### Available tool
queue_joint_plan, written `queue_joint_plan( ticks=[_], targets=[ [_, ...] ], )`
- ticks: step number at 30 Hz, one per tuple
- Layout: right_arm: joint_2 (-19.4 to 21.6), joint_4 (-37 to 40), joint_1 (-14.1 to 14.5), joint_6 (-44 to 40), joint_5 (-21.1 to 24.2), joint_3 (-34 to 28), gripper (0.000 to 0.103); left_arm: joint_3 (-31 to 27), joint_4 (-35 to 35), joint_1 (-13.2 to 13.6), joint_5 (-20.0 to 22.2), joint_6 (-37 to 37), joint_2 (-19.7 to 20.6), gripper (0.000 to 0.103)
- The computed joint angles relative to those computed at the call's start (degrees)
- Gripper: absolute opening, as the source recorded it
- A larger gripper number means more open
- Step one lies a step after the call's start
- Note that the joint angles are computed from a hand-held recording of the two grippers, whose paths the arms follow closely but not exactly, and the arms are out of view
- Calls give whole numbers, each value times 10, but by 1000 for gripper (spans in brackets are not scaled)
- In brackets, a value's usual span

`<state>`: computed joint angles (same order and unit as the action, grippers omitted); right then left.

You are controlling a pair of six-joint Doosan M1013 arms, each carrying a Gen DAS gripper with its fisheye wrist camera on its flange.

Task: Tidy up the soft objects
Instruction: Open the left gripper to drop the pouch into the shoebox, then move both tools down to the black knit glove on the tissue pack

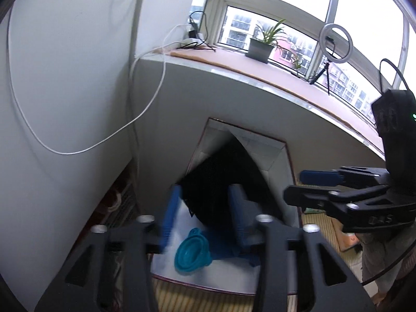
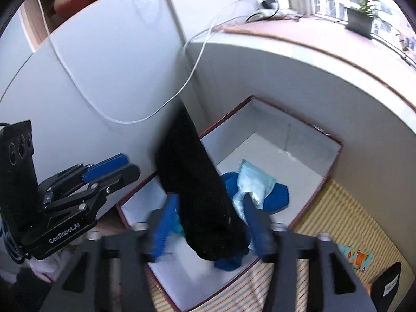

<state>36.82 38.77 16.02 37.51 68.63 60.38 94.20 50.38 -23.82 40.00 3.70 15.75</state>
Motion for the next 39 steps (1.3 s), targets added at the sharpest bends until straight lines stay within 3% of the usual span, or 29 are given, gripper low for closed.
queue_joint_plan(
  ticks=[1, 10, 21, 27, 29, 33, 39],
  targets=[
    [-1, 4, -2, 0, -4, 2, 66, 2, 10, -1, 3, -10, -1, 60],
    [-28, 5, -21, -29, -59, 53, 67, 3, 8, -6, 2, -5, 1, 60],
    [-46, 64, -89, -30, -73, 82, 67, -12, -2, -27, -28, 15, 8, 60],
    [-51, 56, -125, -28, -88, 86, 70, -29, -12, -43, -52, 37, 19, 60],
    [-46, 51, -138, -17, -83, 78, 75, -39, -27, -48, -65, 59, 27, 60],
    [-41, 39, -159, 0, -88, 73, 75, -58, -65, -57, -86, 107, 44, 60],
    [-19, 6, -185, 35, -73, 54, 75, -100, -179, -64, -112, 222, 83, 60]
  ],
)
